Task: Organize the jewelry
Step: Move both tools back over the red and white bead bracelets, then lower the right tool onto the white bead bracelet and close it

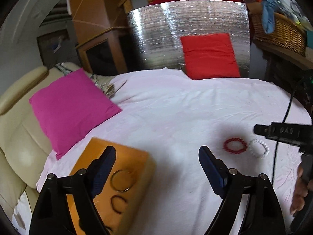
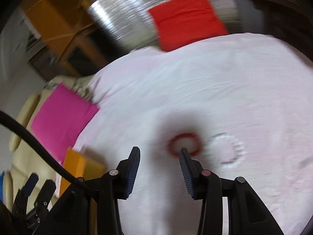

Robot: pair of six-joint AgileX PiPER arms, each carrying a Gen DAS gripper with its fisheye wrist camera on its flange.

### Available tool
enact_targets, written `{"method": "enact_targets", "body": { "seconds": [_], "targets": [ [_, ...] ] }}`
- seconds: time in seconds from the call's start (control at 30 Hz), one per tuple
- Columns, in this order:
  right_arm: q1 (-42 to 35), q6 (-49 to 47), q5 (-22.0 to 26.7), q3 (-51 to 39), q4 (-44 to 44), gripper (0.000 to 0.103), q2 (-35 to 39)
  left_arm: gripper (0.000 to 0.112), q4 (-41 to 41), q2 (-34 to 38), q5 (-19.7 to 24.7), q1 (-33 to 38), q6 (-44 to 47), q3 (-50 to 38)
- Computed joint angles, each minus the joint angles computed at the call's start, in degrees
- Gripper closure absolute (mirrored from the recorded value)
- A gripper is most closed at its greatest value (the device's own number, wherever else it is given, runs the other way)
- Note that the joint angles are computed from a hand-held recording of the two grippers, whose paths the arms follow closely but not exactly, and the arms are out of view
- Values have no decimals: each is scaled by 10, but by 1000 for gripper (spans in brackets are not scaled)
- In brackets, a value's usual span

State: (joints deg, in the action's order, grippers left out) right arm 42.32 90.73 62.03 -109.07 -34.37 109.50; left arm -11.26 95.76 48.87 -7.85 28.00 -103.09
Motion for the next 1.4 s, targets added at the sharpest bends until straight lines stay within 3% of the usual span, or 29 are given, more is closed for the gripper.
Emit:
{"method": "enact_targets", "body": {
  "seconds": [0.27,0.4,0.47,0.77,0.97,1.4],
  "targets": [
    [-46,109,-27,254,-15,56,-167,25,60,10,-30,-105,-60,29],
    [-77,105,-43,303,7,56,-195,25,93,41,-36,-138,-93,17],
    [-96,95,-75,327,22,56,-208,25,102,59,-35,-147,-105,5],
    [-122,42,-97,323,57,56,-187,25,123,112,-35,-154,-117,-18],
    [-108,39,-87,307,57,56,-165,25,135,112,-55,-149,-105,-3],
    [-107,5,-93,289,101,56,-131,25,123,119,-43,-124,-69,12]
  ]
}}
